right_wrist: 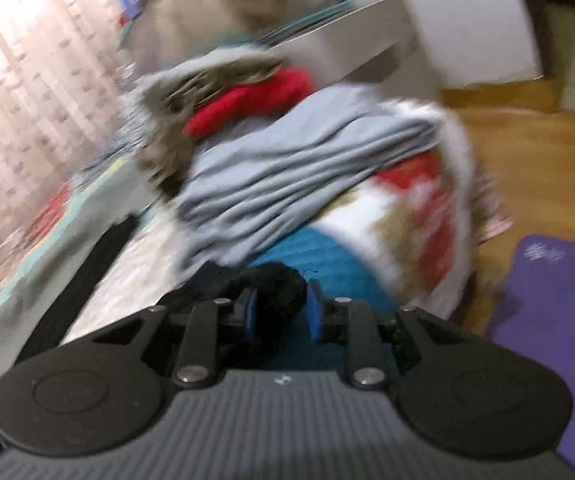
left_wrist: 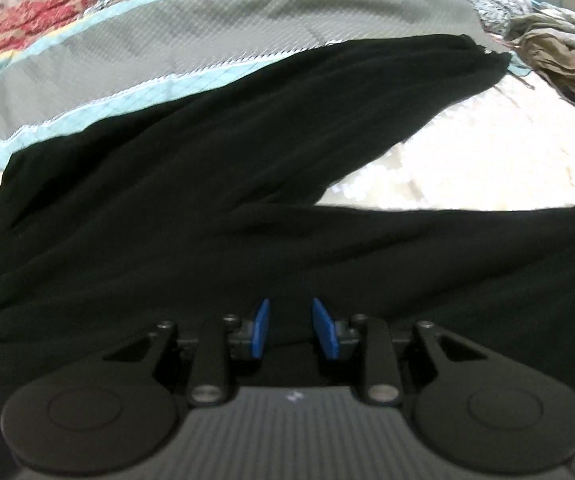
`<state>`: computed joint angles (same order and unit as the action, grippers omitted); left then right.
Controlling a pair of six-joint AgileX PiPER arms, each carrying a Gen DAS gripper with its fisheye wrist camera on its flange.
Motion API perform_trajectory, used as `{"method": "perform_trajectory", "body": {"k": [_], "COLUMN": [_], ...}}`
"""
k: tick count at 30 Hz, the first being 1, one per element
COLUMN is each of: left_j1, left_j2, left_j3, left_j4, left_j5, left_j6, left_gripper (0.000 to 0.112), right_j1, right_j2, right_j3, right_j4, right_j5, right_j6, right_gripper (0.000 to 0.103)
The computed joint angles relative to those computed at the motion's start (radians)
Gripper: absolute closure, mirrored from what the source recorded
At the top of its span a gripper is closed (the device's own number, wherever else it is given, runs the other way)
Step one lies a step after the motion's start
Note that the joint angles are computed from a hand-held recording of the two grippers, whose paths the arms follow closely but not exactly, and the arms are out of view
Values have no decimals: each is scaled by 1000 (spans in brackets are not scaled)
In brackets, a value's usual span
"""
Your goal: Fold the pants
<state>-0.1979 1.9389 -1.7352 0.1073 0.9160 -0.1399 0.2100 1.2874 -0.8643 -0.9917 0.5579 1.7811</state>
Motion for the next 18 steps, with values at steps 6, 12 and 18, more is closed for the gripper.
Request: {"method": "perform_trajectory", "body": {"k": [6, 12, 18], "left_j1": [-33, 8, 104], "left_j2": [-25, -98, -233], "left_j3": [70, 105, 205], "left_j4": [105, 57, 42], "left_j5": [-52, -54, -83], "left_j6": [-31, 7, 21], "left_gripper": [76, 72, 68], "right_j1": [-72, -124, 46], "right_j2": [54, -38, -32], "right_j3": [22, 112, 47], "right_j4": [126, 59, -104], "right_j5": [-79, -202, 117], "right_j6": [-88, 76, 279], "right_gripper": [66, 54, 54]}}
